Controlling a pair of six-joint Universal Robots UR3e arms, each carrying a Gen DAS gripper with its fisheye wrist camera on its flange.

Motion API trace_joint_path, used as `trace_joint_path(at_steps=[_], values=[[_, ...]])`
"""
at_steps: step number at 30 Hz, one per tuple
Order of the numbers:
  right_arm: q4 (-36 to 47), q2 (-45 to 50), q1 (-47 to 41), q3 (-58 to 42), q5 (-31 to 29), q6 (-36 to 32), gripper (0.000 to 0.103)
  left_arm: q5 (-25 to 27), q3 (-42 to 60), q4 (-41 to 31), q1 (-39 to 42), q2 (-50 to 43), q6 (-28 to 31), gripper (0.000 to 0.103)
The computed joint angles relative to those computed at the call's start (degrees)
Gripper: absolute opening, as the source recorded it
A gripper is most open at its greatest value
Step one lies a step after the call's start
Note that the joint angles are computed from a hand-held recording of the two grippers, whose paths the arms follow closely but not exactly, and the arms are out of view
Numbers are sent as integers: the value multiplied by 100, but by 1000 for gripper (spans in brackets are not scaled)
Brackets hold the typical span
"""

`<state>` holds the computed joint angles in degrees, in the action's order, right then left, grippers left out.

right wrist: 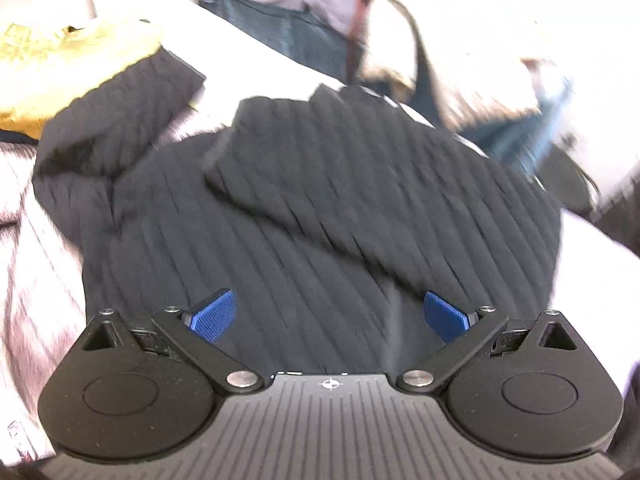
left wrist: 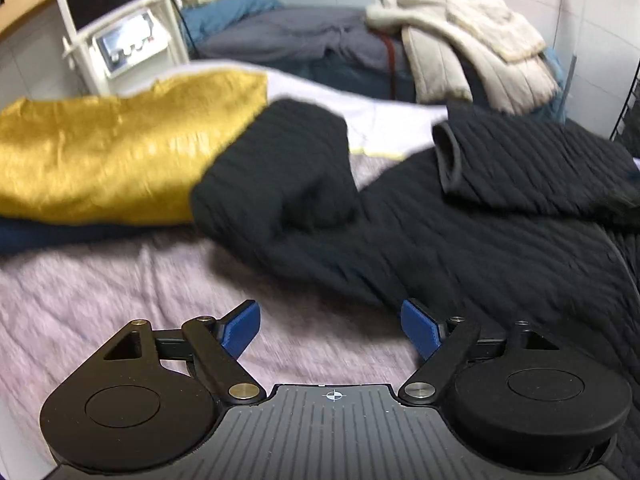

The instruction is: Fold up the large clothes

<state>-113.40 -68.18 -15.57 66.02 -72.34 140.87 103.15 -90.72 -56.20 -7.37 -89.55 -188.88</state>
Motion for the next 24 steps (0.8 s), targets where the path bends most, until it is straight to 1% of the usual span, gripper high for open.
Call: trace_joint_path(at_steps=[3, 4, 6, 8, 9, 10, 11, 12, 13, 14, 15, 16, 19, 21, 24], values=[[-626, 811, 713, -391, -238, 44, 99, -86, -240, -217, -99, 299, -185, 103], [-986, 1069, 950, -433, -391, 29, 98, -124, -346, -255, -120, 410, -232, 103], [-1639, 1508, 1352, -457, -795, -8, 95, -244, -517, -395, -155, 594, -339, 103], [-1942, 2026, 1651, -727, -1244, -72, 93, -367, -684, -483, -211, 720, -476, 103], [-1919, 2276, 1745, -945, -1446, -124, 88, -414, -720, -526, -250, 733, -542, 103], [-1968, 2475, 1817, -1082, -1647, -183, 80, -431, -736, -561, -310, 722, -619, 103], [-2146, 2617, 1865, -1138, -1794, -250, 77, -446, -763, -558, -367, 716, -684, 103], [-2430, 2667, 1866, -1060, -1872, -339, 67, -478, -803, -522, -422, 706, -746, 103], [-2669, 2684, 1843, -991, -1930, -422, 51, -530, -823, -489, -455, 685, -790, 103], [-2712, 2676, 1774, -1004, -1889, -506, 43, -590, -821, -469, -473, 656, -818, 103], [-2627, 2577, 1660, -996, -1704, -551, 31, -658, -810, -436, -477, 619, -811, 103], [-2602, 2438, 1522, -951, -1526, -580, 17, -705, -794, -396, -483, 590, -782, 103], [-2628, 1915, 1028, -773, -1051, -358, 9, -681, -683, -205, -577, 459, -708, 103], [-2422, 1594, 593, -872, -725, -172, 6, -696, -605, -75, -632, 372, -677, 103], [-1925, 1500, -162, -1607, -475, 70, 6, -740, -344, -91, -742, 123, -675, 103]])
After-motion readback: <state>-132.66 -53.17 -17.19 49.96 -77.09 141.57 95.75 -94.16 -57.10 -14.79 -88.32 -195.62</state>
